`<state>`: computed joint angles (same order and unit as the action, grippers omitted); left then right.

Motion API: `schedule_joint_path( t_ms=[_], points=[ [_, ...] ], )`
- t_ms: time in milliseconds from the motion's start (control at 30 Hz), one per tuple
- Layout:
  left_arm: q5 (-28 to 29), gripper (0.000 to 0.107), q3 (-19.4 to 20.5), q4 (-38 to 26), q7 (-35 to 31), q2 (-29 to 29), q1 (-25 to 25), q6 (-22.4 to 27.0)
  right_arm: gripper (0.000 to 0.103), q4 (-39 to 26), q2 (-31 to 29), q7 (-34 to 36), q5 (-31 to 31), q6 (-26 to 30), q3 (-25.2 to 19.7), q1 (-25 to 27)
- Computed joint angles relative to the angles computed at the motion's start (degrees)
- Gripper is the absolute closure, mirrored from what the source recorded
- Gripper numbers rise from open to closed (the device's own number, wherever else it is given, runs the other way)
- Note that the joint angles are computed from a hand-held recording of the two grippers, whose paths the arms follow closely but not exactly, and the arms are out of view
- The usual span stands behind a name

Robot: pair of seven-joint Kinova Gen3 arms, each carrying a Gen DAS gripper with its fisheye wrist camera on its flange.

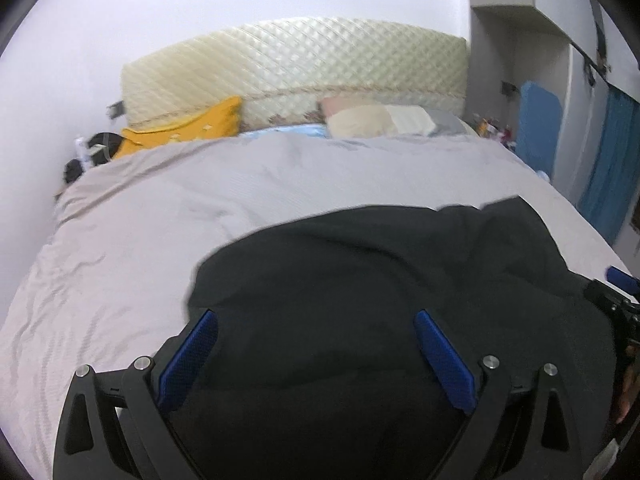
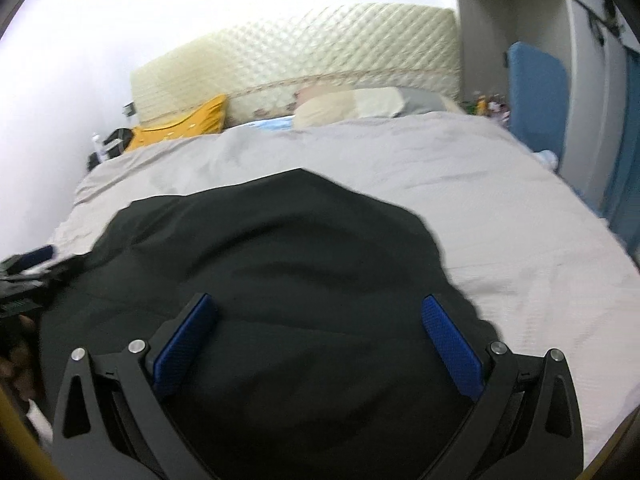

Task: Fold large clothes

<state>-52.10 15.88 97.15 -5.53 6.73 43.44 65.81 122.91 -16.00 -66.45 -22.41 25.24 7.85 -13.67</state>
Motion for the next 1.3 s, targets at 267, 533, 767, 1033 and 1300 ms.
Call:
schedule_joint_path(
  t_ms=[267,533,767,1033,1300],
  points=[
    [5.1,0.007,-0.4,6.8,1.7,-2.5,-5.2,-3.3,0.000,2.2,2.4,3.3,-1.8,-2.1,2.0,-1.0],
    [1.5,0.009,0.6,4.6,2.7,-0.5,-2.4,1.6,0.000,2.4,1.8,0.8,-0.7,-1.3,-0.6,2.3],
    [1.6,0.009,2.9,-3.5,1.1,-2.7,1.3,9.3,0.000,-1.1,-5.2,-4.8,3.2,3.4,-1.4,3.2],
    [-8.8,0.008,7.6,-16.8,2.8,-0.4,13.8,25.8,0.000,-8.0,-15.7,-9.2,2.9,9.1,0.2,-0.1],
    [-12.8,0.007,7.4,-25.1,0.3,1.3,22.9,35.2,0.000,-12.5,-25.9,-14.6,8.0,15.8,-4.1,0.2]
  ],
)
